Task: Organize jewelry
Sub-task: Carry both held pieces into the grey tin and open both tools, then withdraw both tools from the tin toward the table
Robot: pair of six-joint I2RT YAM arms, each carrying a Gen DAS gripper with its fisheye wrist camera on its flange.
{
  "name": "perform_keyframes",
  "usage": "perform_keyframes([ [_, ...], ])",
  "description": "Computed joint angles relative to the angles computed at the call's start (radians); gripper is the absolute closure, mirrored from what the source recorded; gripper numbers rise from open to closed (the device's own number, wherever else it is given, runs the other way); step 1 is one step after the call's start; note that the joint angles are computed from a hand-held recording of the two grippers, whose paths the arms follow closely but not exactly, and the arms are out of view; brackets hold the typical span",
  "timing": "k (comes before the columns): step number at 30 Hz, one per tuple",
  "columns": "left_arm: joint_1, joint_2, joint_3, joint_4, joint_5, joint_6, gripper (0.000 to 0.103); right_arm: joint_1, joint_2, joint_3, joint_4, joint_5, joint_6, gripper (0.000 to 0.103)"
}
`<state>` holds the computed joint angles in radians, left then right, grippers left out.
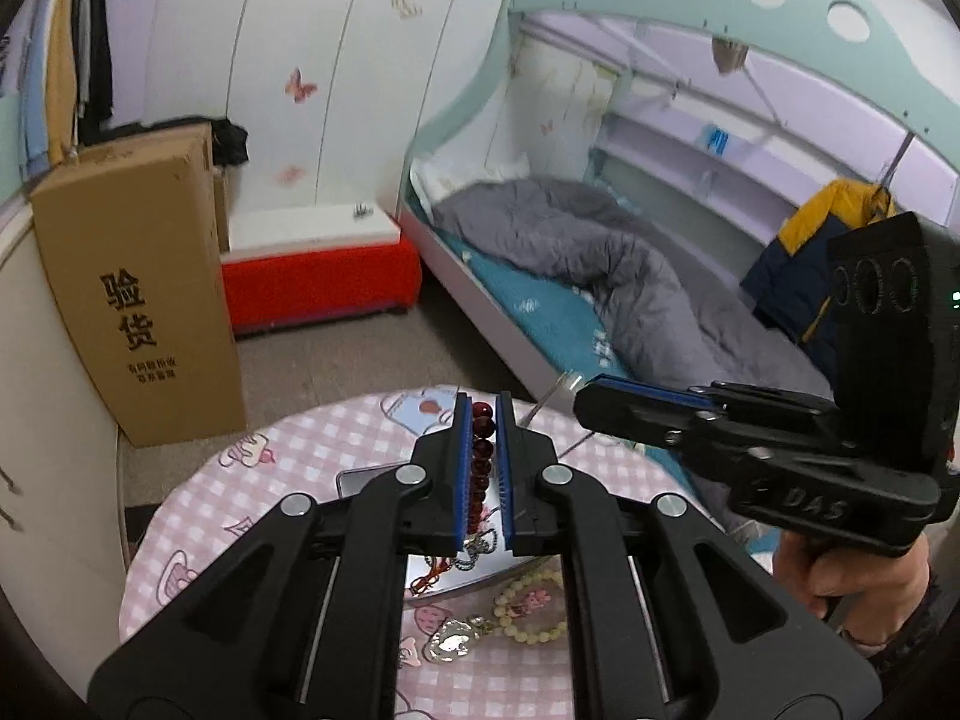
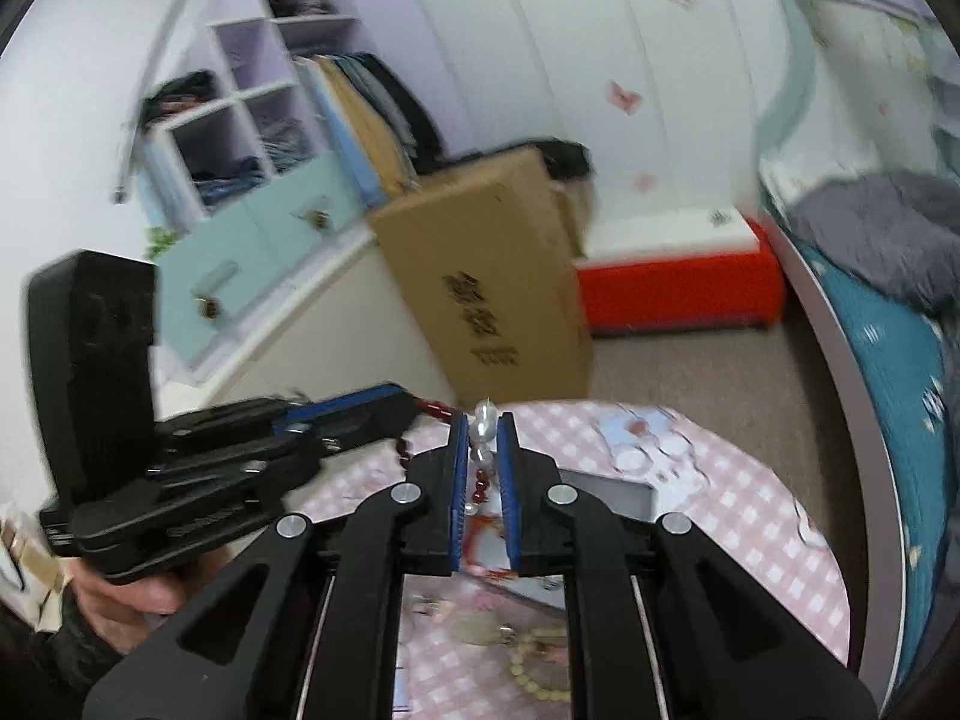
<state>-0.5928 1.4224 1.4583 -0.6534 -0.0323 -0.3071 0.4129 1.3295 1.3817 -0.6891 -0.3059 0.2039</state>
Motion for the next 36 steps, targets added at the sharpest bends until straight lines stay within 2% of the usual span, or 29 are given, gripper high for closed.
perform_keyframes([
  [2,-0.005,0.044,0.030,-0.035,-0.055,0.009,0.094,-0.021,0.018,-0.018,-0.005,0.015,0.026,0.072],
  [3,-0.008,0.054,0.039,-0.047,-0.082,0.012,0.094,-0.034,0.011,-0.040,-0.001,0.028,0.052,0.036],
  [4,-0.010,0.057,0.042,-0.059,-0.113,0.006,0.090,-0.042,-0.006,-0.063,0.014,0.041,0.074,0.006],
  [6,-0.011,0.046,0.035,-0.077,-0.162,-0.018,0.042,-0.063,-0.055,-0.116,0.053,0.051,0.107,0.008],
  [7,-0.020,0.016,0.008,-0.060,-0.220,-0.042,0.005,-0.068,-0.058,-0.114,0.042,0.057,0.112,0.008],
  [9,-0.043,-0.058,-0.073,0.014,-0.305,-0.061,0.006,-0.072,-0.075,-0.119,0.029,0.094,0.118,0.008],
  [11,-0.047,-0.082,-0.074,-0.015,-0.298,-0.053,0.006,-0.083,-0.102,-0.132,0.027,0.092,0.123,0.008],
  [13,-0.075,-0.123,-0.094,-0.021,-0.372,-0.060,0.006,-0.085,-0.121,-0.133,0.025,0.100,0.130,0.008],
  [22,-0.145,-0.210,-0.081,-0.088,-0.498,-0.090,0.006,-0.029,-0.177,-0.092,-0.015,0.196,0.123,0.008],
  [36,-0.316,-0.382,-0.138,-0.215,-0.693,-0.235,0.006,0.101,-0.279,-0.051,-0.079,0.339,0.122,0.008],
])
